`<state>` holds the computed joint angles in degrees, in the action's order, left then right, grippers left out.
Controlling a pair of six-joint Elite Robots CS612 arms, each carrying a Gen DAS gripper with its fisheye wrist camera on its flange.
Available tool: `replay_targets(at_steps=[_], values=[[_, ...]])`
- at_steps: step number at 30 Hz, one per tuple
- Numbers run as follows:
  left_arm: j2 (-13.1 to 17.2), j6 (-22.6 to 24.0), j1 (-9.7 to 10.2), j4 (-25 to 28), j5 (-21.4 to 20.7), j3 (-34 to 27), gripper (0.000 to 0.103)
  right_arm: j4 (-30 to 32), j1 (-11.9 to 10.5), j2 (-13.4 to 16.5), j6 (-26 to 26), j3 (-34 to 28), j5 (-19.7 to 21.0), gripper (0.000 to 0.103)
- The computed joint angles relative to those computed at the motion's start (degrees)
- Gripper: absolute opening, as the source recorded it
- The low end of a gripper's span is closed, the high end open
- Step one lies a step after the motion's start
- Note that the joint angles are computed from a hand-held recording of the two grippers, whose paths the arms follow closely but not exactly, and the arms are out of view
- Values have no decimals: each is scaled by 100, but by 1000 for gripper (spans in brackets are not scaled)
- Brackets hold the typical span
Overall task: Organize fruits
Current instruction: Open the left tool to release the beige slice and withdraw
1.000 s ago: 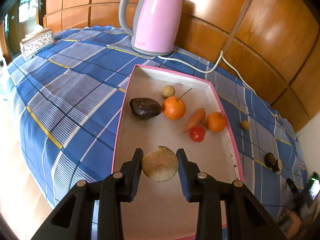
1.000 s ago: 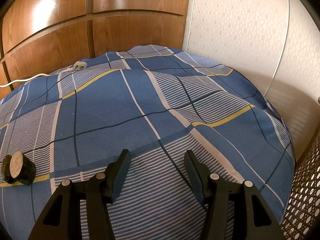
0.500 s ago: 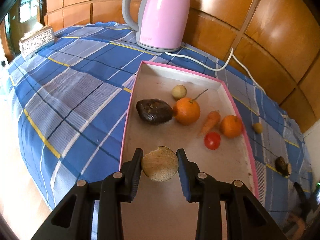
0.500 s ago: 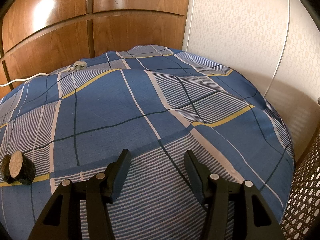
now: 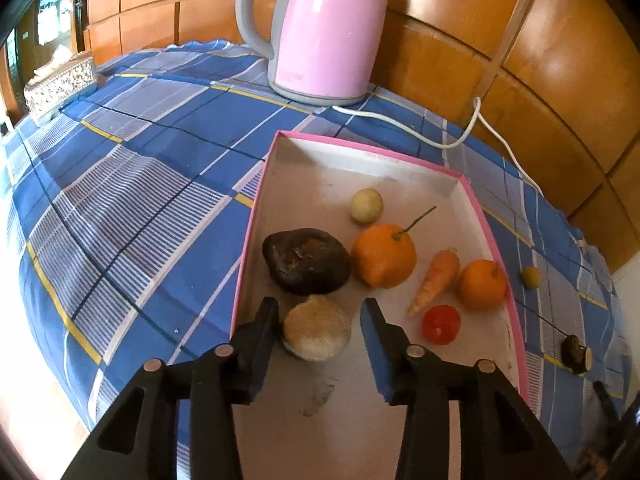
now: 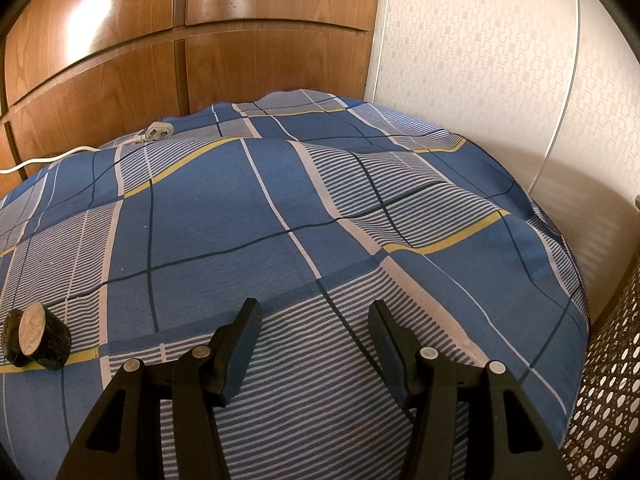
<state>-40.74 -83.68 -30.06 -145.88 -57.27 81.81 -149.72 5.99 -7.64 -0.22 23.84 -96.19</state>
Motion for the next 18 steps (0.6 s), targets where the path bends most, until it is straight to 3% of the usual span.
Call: replay_targets(at_steps=[5, 10, 18], values=[[-83, -146, -169, 252, 507, 34, 63, -2, 0, -2, -1, 3, -2, 56], [-192, -355, -301, 464, 746, 128, 63, -4, 0, -2, 0, 6, -1, 56], [-256, -861, -398, 705, 614, 197, 66, -5, 1, -3, 2, 7, -1, 56]])
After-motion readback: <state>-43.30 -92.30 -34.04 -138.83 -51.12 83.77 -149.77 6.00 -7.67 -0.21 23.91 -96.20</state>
